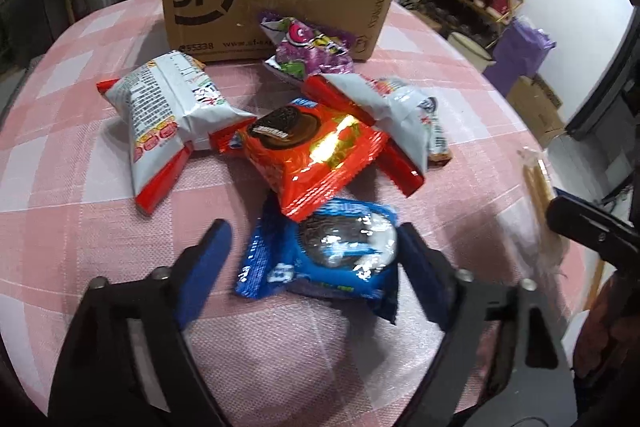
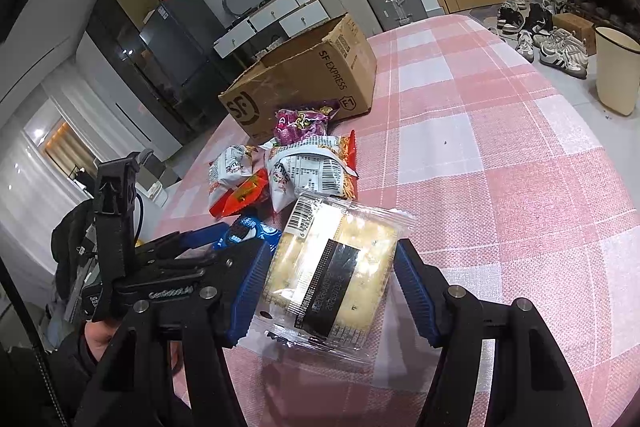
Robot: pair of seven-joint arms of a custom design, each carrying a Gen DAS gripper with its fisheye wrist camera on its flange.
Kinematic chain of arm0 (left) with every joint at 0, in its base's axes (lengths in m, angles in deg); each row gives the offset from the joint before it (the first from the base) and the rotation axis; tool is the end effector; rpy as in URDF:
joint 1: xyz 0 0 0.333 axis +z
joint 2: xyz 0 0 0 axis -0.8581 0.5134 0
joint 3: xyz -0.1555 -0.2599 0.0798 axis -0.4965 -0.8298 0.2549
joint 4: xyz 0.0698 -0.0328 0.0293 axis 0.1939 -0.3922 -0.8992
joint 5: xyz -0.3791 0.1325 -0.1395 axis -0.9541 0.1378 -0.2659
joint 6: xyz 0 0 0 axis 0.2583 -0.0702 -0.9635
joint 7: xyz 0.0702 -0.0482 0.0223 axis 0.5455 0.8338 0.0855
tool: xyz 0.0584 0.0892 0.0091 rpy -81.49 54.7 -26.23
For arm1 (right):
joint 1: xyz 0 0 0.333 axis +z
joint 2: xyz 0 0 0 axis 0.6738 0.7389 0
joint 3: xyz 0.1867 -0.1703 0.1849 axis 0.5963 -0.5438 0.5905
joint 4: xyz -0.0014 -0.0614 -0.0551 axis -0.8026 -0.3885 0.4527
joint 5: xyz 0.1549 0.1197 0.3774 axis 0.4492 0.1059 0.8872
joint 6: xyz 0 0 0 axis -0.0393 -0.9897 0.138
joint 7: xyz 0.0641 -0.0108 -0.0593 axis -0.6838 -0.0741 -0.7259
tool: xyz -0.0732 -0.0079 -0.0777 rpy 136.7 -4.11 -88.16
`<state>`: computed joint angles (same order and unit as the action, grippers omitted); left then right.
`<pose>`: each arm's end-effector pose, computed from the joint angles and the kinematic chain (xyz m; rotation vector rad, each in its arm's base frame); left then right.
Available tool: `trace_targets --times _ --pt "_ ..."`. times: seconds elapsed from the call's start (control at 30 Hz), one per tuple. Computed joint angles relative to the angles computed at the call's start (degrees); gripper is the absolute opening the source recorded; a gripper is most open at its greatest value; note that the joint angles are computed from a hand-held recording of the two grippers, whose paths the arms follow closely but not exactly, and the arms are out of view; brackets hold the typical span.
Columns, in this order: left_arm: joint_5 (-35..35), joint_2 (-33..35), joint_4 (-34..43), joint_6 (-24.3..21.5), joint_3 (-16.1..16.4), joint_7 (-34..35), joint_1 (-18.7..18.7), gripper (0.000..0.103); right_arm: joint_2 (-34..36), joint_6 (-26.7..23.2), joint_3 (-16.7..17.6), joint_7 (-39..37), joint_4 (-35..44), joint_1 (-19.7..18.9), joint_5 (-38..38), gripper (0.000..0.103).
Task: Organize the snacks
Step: 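Lift the cracker pack with the right gripper while the left gripper grasps the blue Oreo pack, then carry the cracker pack and blue Oreo pack over the SF box with both grippers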
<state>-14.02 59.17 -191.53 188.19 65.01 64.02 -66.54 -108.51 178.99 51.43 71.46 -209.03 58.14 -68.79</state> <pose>0.5255 -0.1264 0.5854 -1.2098 2.6629 -0.9507 0.2965 0.1961 0.4911 -1.1761 1.9304 -0.3700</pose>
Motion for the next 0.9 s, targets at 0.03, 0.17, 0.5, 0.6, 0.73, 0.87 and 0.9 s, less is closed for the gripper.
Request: trace_targets --times 0.03,0.17,0.5,0.6,0.73,0.87,0.9 --pt "-0.34 -0.14 -0.12 -0.14 0.16 0.41 -0.04 0.066 0.16 -0.20 0.12 -0.02 0.27 -0.08 -0.10 0.064" --pt "-2.31 0.11 0.53 -2.19 0.73 1.97 -0.06 0.045 0.68 -0.89 0.52 0.21 1.11 -0.28 -0.35 0.064" --pt "-3.52 -1.96 -0.41 -6.09 2.14 3.40 1.55 0.043 0.71 -3.48 1.79 1.13 3.50 -0.41 -1.91 0.064" --pt "-5.11 -3.50 -0.91 -7.63 3.01 5.16 1.70 0.043 1.10 -4.10 2.08 1.28 4.33 -0.28 -2.43 0.064" --pt "-6.09 -4.46 -0.92 -8.68 3.71 5.96 1.97 0.043 1.90 -4.53 2.30 1.46 5.39 -0.15 -3.03 0.064" --pt "-6.87 -5.48 -0.98 -9.21 4.36 6.77 2.29 0.043 2.28 -5.14 2.32 1.33 6.13 -0.11 -3.66 0.064" --pt "-7.03 -5.66 -0.85 -9.48 4.56 6.94 2.38 0.043 2.23 -5.17 2.33 1.38 6.21 -0.12 -3.77 0.064"
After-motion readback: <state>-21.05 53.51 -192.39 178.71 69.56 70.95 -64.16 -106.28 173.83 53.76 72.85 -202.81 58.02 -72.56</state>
